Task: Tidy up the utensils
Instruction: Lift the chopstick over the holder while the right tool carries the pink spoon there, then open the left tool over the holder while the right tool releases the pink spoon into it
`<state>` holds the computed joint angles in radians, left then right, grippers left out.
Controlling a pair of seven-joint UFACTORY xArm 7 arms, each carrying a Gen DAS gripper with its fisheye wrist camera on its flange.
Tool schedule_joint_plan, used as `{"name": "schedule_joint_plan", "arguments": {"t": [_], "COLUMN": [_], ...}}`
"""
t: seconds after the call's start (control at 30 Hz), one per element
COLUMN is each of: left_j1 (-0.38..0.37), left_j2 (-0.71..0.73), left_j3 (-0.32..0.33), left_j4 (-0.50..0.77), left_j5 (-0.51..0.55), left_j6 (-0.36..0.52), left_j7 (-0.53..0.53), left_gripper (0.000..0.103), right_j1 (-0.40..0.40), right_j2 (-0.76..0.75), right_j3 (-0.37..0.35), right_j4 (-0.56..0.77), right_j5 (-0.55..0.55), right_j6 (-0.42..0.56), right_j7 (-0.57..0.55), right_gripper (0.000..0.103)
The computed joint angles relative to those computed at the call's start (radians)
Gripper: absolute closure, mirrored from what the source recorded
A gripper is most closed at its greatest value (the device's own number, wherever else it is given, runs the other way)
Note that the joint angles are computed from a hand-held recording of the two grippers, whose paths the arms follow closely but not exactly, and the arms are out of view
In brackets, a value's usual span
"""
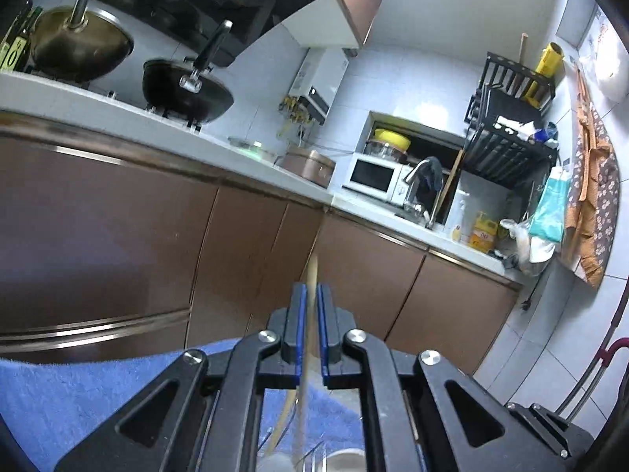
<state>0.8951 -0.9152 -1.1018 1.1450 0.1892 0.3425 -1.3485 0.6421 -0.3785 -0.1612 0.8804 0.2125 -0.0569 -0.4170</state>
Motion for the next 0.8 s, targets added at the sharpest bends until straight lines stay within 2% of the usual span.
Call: {"name": "schedule_joint_plan", "arguments": {"t": [0.03,0.1,0.17,0.27,0.43,0.57,0.63,0.8], "left_j1": [-0.011,-0.035,-0.068,-0.122,-0.257,-0.375,-0.41,-0.435], "left_j2": [-0.005,-0.001,0.01,0.007,0.023,0.051,0.047,-0.029], "left_j3": [0.003,0.01,0.026,0.063,0.152,0.198,0.203,0.194], "left_j4": [-0.017,-0.038,-0.054,-0.068,-0.064,0.006,0.045,0.148], "left_j5": [-0.006,-0.009,-0.003,0.011,0.044,0.081,0.101,0.116], "left_j6": [-0.006,-0.015,-0.02,-0.001,0.102,0.304,0.403,0.666], "left_j7": [-0.008,-0.01,0.0,0.01,0.061,0.15,0.184,0.261], "left_gripper": [0.091,0.069,0.067,0.066,0.06,0.058,0.055,0.045], "right_j1": [0.007,0.005,-0.016,-0.025,-0.106,-0.153,-0.159,-0.194], "right_j2": [-0.004,-0.017,-0.034,-0.062,-0.143,-0.236,-0.301,-0.475], "right_j3": [-0.005,-0.001,0.018,0.02,0.071,0.1,0.105,0.126], "right_j4": [-0.01,-0.032,-0.051,-0.06,-0.085,-0.106,-0.119,-0.15], "right_j5": [0.003,0.002,-0.003,-0.007,-0.024,-0.023,-0.022,-0.022], "right_j6": [0.003,0.007,0.002,0.016,0.069,0.129,0.164,0.26], "right_j7": [0.0,-0.001,0.009,0.023,0.066,0.111,0.124,0.164], "right_gripper": [0.094,0.089,0.077,0.069,0.064,0.055,0.051,0.037]}}
